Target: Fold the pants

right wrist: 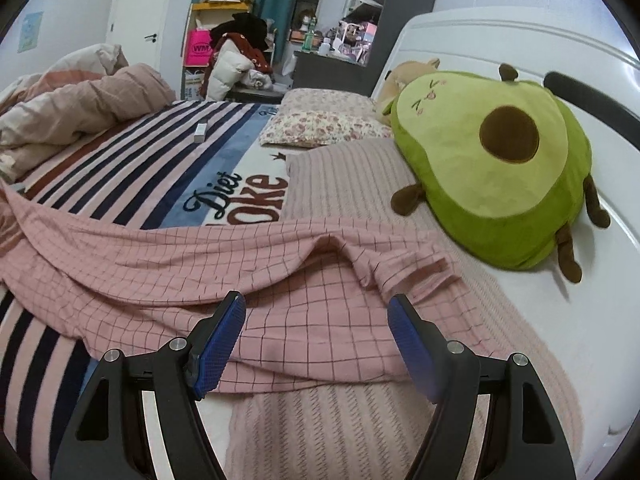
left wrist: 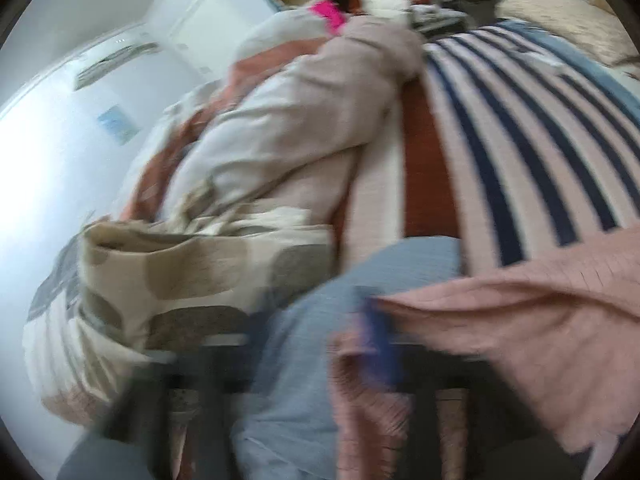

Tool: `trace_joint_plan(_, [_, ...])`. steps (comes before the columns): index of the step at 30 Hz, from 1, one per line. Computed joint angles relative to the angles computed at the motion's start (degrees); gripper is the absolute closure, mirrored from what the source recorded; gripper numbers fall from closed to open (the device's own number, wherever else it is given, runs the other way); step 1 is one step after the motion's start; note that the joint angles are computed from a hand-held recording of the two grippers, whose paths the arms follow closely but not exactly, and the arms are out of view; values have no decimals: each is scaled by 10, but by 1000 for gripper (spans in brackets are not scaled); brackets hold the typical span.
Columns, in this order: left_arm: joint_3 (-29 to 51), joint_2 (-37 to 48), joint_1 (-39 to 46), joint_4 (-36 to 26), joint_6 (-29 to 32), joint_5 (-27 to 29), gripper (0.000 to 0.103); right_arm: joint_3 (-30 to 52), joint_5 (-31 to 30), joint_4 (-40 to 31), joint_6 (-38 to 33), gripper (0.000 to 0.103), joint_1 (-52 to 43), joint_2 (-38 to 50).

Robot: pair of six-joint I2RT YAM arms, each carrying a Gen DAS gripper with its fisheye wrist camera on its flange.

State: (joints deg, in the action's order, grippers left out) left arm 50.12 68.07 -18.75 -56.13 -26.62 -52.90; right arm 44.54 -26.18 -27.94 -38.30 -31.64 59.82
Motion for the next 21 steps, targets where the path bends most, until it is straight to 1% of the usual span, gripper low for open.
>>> trace_joint_plan(1, [-9, -23, 0, 7, 2, 6, 17, 1, 2, 1, -2, 33, 0, 4])
trace_joint_plan(2, [-19, -57, 6, 17, 17, 36, 17, 0, 7, 6, -3, 33, 0, 6])
trace_joint_plan(3, [-25, -94, 16, 16, 29, 93, 17, 1, 9, 8, -5, 33, -1, 9])
trace_joint_plan(6, [-45, -174, 19, -18, 20, 235, 16, 12, -3, 11, -1, 33, -16, 21])
trace_joint_plan(8, [-70, -206, -8, -37, -1, 277, 16, 25, -21, 2, 3, 33, -32, 30])
trace_joint_plan(9, [-82, -215, -21, -41, -14, 291, 16, 32, -24, -6, 1, 28, -37, 36])
trace_joint_plan(10, [-94, -218, -25, -41, -21, 306, 16, 37, -22, -15, -4, 17, -40, 39])
trace_joint_plan(11, [-107, -217, -26, -42, -26, 312, 16, 40, -20, -25, -12, 13, -44, 43])
trace_joint_plan(13, [-128, -191, -51, -49, -66, 278, 16, 40, -15, -33, -27, 13, -49, 47])
trace_joint_plan(14, [-136, -185, -50, -48, -73, 271, 16, 41, -16, -34, -35, 13, -57, 51])
trace_joint_plan(17, [-170, -194, -15, -20, -57, 276, 16, 47, -26, -38, -47, 13, -78, 71])
trace_joint_plan(19, [-181, -193, -23, -9, -65, 269, 16, 51, -33, -34, -45, 12, -89, 85])
trace_joint_plan(21, [-180, -175, -41, 3, -81, 262, 16, 55, -35, -25, -38, 8, -94, 101])
